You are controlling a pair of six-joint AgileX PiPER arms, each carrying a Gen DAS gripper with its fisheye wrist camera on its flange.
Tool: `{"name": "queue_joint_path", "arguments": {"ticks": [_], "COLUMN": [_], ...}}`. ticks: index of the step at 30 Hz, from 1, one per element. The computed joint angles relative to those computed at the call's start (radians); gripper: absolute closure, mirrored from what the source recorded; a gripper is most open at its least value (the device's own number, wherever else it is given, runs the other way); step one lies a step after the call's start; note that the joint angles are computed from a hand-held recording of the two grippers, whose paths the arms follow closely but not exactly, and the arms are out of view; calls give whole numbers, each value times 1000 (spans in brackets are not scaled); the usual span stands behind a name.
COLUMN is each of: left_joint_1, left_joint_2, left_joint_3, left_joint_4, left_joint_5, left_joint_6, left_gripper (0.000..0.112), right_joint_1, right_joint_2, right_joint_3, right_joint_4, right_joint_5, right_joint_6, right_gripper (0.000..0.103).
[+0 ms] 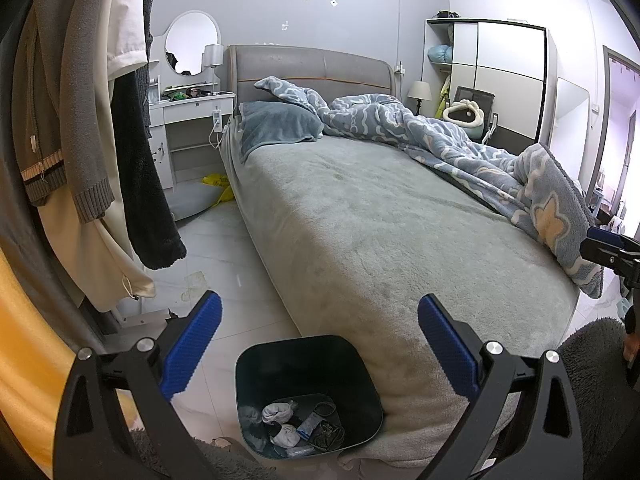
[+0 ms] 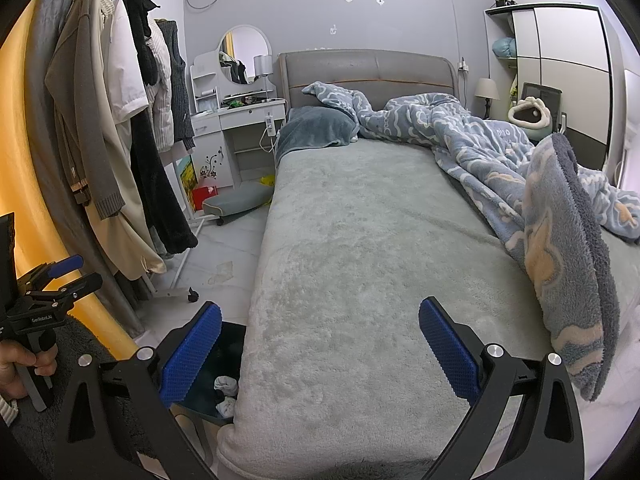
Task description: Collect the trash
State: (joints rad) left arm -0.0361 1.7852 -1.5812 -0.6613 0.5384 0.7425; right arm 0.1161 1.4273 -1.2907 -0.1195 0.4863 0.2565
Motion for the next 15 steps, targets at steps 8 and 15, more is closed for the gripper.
{"name": "queue_joint_path", "arguments": {"ticks": [8, 15], "left_joint_1": [-1, -1], "left_joint_2": [0, 1], "left_joint_3": [-1, -3], "left_joint_4": [3, 5], "left_joint_5": [2, 2], "left_joint_6": [-4, -5], "left_gripper": [12, 12], "right_joint_1": [1, 0], "right_joint_2": [0, -1], "right_joint_3": [-2, -4], "right_joint_4": [-2, 0], "right_joint_5": [2, 6], "right_joint_6": [1, 0], "right_gripper": [3, 3]}}
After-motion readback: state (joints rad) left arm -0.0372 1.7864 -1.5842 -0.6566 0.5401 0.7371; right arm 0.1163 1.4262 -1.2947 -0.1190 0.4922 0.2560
